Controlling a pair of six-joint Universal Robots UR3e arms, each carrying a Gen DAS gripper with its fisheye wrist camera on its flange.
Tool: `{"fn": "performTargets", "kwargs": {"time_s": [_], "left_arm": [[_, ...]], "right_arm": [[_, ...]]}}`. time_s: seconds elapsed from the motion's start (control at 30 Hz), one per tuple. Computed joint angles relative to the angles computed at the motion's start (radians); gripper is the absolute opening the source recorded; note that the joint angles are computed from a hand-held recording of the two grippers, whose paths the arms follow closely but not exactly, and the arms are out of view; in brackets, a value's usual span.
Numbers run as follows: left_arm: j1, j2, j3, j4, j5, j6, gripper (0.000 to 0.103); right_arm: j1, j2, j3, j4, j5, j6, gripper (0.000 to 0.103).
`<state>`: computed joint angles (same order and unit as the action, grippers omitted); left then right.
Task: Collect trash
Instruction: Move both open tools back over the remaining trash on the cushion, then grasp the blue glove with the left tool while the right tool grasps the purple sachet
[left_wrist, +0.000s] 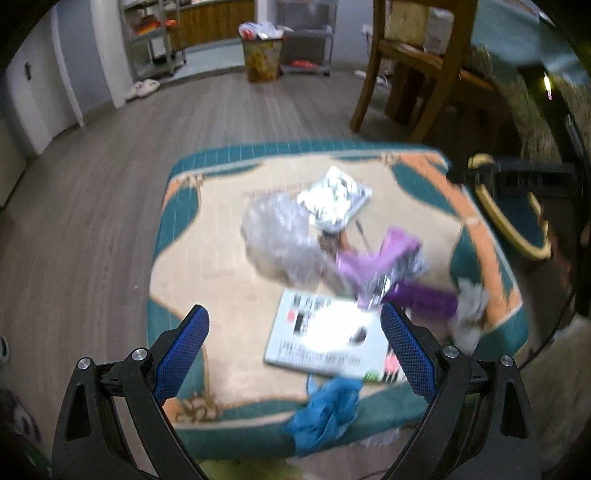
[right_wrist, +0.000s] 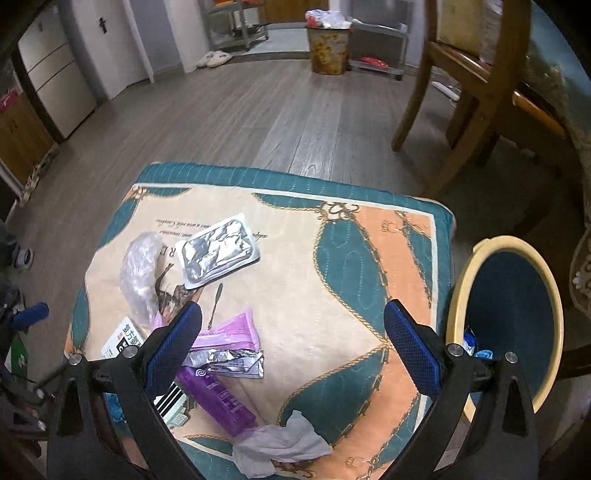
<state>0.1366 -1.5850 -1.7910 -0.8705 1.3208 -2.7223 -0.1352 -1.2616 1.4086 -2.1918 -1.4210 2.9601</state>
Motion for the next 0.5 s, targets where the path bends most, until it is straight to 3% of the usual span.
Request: {"fn": "performTargets", "kwargs": {"time_s": [0.17,0.37,0.5], "left_arm": [[0.012,0.023,-0.065,-0.047,0.025,0.058,0.092],[0.007,0.024,-0.068,-0.145,0.039,0.111,0.071],[-0.005,-0.009,-0.055,-0.192,0.079,0.120,0.053]], "right_arm": [[0.005,0.015,-0.016,0.011,0.003,0.013,0.097],[0.026,0.046,-0.020,0.008,-0.016,-0.019,0.097],[0.033,0.077,-0.044,0.084,0.007,-0.058,0.094]]}}
